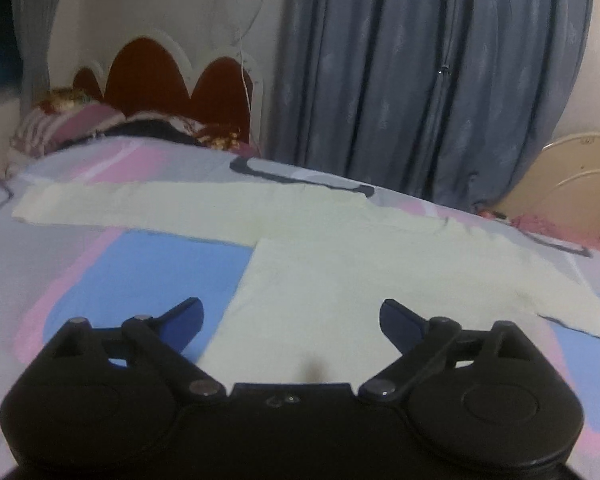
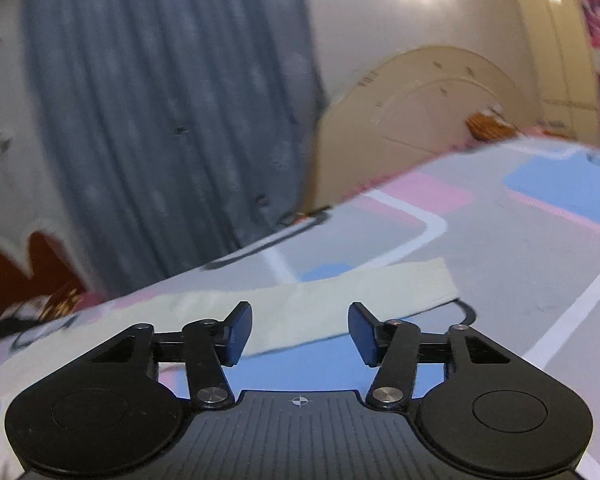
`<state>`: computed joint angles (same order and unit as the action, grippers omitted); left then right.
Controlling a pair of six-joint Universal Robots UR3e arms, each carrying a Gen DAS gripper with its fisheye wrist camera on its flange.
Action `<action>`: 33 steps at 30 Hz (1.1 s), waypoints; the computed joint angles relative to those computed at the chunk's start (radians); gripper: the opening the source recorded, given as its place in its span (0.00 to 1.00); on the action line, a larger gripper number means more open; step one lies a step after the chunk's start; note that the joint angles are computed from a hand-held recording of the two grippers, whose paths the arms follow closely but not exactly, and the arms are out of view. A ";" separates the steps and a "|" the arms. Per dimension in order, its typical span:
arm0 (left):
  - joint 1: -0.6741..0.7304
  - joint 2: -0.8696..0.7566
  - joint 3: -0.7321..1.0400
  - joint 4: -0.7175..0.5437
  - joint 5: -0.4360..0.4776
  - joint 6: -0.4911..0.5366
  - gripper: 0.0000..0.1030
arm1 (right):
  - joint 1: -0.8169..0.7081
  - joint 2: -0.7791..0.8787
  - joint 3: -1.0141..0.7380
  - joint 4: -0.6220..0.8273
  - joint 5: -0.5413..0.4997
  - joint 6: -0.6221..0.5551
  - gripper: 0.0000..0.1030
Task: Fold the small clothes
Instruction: 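Grasp the sleeve cuff with the right gripper while the left tool hovers over the body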
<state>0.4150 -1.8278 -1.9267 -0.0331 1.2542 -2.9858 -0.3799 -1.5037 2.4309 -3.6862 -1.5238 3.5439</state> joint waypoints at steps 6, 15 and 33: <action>-0.087 -0.120 0.137 -0.044 0.066 -0.025 0.97 | -0.233 0.215 -0.049 -0.061 0.156 0.057 0.42; -0.170 -0.207 0.266 -0.194 0.118 0.070 0.90 | -0.389 0.342 -0.030 -0.168 0.286 0.074 0.33; -0.094 -0.292 0.437 -0.345 0.097 0.204 0.88 | -0.240 0.246 -0.124 0.003 0.130 -0.103 0.02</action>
<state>0.3215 -2.1201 -1.4901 -0.3780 1.3513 -2.7818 -0.6194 -1.2582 2.3064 -3.6837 -1.3938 3.4411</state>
